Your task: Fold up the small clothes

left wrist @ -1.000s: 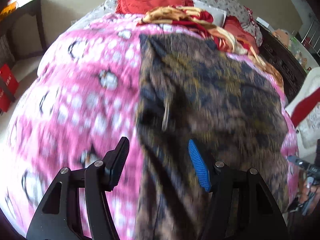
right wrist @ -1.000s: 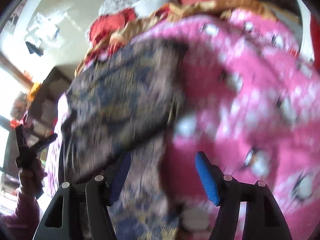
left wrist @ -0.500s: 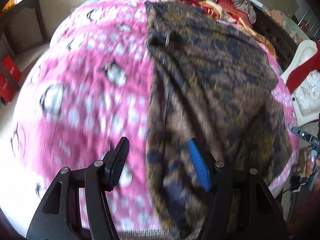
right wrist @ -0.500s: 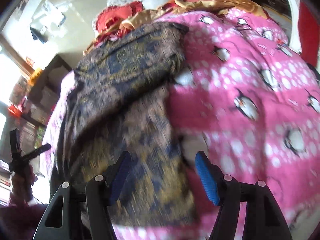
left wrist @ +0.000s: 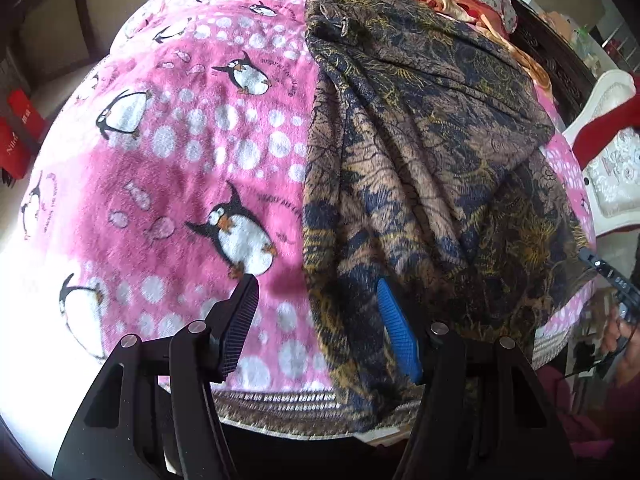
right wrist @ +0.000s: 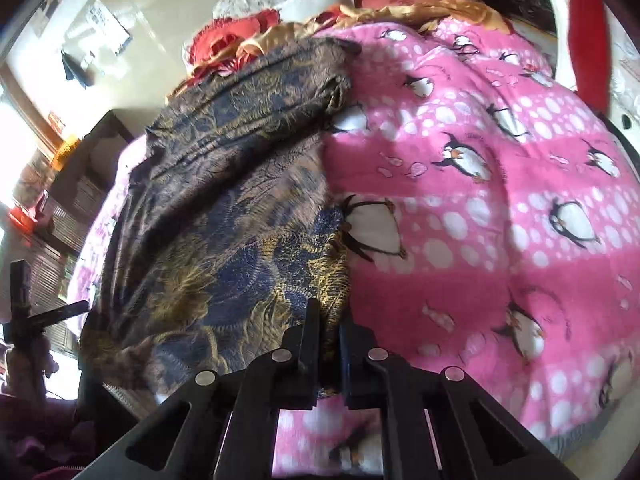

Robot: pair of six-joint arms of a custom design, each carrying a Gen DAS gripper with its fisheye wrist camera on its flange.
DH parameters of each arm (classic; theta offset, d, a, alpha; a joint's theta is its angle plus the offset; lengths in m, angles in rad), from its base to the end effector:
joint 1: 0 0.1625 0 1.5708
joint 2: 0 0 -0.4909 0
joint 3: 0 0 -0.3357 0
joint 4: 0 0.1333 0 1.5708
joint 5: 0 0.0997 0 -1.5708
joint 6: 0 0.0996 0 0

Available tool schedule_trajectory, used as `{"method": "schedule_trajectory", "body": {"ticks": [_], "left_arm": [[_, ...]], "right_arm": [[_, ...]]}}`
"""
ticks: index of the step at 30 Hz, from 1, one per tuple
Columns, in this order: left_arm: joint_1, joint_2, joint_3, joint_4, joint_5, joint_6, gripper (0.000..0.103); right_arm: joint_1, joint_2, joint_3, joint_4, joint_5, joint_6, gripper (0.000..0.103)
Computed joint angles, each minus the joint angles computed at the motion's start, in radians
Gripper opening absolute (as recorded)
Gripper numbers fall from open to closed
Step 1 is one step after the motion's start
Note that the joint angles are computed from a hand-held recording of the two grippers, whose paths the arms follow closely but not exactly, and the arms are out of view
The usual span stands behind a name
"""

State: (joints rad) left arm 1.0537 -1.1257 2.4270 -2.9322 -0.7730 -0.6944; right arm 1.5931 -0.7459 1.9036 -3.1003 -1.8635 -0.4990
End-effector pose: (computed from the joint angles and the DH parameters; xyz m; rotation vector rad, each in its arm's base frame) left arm -0.0221 -0.4527 0.2186 -0.2469 2.4285 -0.6461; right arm 0.1184 -0.6204 0.1356 0.6336 -2.6707 0.4059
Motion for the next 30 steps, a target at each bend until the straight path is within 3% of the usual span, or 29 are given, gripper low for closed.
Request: {"method": "schedule_trajectory", "body": {"ticks": [5, 13, 17, 30], "left_arm": [[-0.013, -0.022, 0.049, -0.028, -0.047, -0.018, 0.062], [-0.038, 0.013, 0.049, 0.039, -0.062, -0.029, 0.062], [-0.043, 0.035, 0.036, 0.086, -0.061, -0.035, 0.062], [-0.049, 0.060, 0.005, 0.158, -0.029, -0.057, 0.062]], "right_arm": [[-0.017, -0.080, 0.074, -0.003, -0.007, 0.007, 0.006], [-0.052, -0.071, 0.093, 0.004, 0.006, 0.070, 0.007], [-0.058, -0.065, 0.087, 0.003, 0.026, 0.088, 0.040], [-0.064, -0.046, 0.065, 0.014, 0.051, 0.107, 0.042]]}}
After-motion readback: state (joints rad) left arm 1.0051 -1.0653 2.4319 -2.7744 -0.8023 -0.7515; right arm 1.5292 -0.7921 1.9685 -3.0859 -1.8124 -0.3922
